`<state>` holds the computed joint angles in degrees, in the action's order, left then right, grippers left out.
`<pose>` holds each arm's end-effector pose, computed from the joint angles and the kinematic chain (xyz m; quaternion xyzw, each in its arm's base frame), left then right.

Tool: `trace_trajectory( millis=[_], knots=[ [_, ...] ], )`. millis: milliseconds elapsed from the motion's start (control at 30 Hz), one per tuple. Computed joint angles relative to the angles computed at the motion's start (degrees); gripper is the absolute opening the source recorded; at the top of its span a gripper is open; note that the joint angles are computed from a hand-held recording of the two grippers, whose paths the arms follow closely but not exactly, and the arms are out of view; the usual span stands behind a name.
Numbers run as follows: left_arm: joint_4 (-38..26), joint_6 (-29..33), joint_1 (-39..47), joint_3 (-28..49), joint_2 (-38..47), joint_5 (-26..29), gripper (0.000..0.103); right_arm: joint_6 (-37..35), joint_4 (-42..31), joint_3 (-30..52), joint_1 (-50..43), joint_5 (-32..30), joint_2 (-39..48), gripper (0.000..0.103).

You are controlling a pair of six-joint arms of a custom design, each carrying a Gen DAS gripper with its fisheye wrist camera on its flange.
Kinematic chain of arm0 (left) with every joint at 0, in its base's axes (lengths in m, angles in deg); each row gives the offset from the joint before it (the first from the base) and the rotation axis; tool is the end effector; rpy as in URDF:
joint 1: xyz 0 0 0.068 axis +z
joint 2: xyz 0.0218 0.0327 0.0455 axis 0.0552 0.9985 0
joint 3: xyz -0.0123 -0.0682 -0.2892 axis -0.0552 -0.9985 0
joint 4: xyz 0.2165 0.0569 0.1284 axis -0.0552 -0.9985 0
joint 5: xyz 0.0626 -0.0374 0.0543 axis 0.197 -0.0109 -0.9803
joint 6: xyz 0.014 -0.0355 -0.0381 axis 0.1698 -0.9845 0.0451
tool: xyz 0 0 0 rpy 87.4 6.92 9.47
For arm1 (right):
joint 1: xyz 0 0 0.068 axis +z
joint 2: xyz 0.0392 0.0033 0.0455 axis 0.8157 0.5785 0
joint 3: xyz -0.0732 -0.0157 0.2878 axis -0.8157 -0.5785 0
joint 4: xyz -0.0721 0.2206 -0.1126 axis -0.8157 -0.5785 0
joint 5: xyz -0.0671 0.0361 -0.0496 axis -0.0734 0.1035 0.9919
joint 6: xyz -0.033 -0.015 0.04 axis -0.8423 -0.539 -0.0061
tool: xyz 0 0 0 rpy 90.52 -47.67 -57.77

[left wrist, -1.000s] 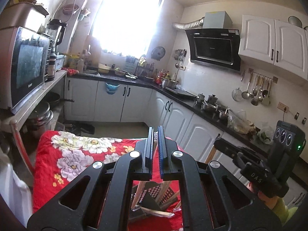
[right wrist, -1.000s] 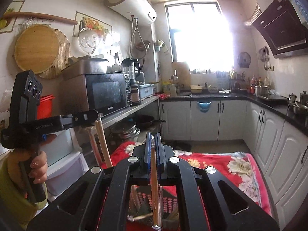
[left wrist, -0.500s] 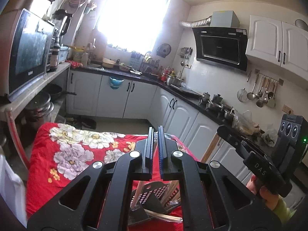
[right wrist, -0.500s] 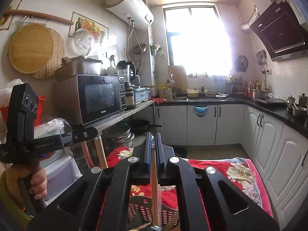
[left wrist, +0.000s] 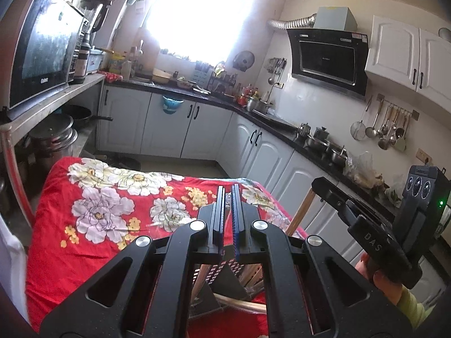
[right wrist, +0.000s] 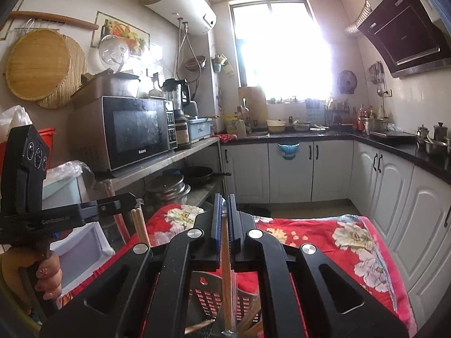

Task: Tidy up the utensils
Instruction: 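Lower both held chopstick pairs into the grey caddy slots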

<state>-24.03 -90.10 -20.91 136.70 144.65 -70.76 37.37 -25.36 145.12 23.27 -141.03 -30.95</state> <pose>0.1726 -0.0813 0.4135 0.0726 0.8183 -0.2450 0.5148 0.1547 -0.0606 0.4067 -0.1264 0.7711 0.1628 0.6024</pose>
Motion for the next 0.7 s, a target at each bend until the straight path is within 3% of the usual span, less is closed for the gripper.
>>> trace_trajectory(
  millis=[700],
  knots=[
    [2.7,-1.4,-1.8,-8.3,-3.4,-0.5,0.002,-2.0,-0.1,-6.4,-0.2,0.7,-2.9,0.004]
  ],
)
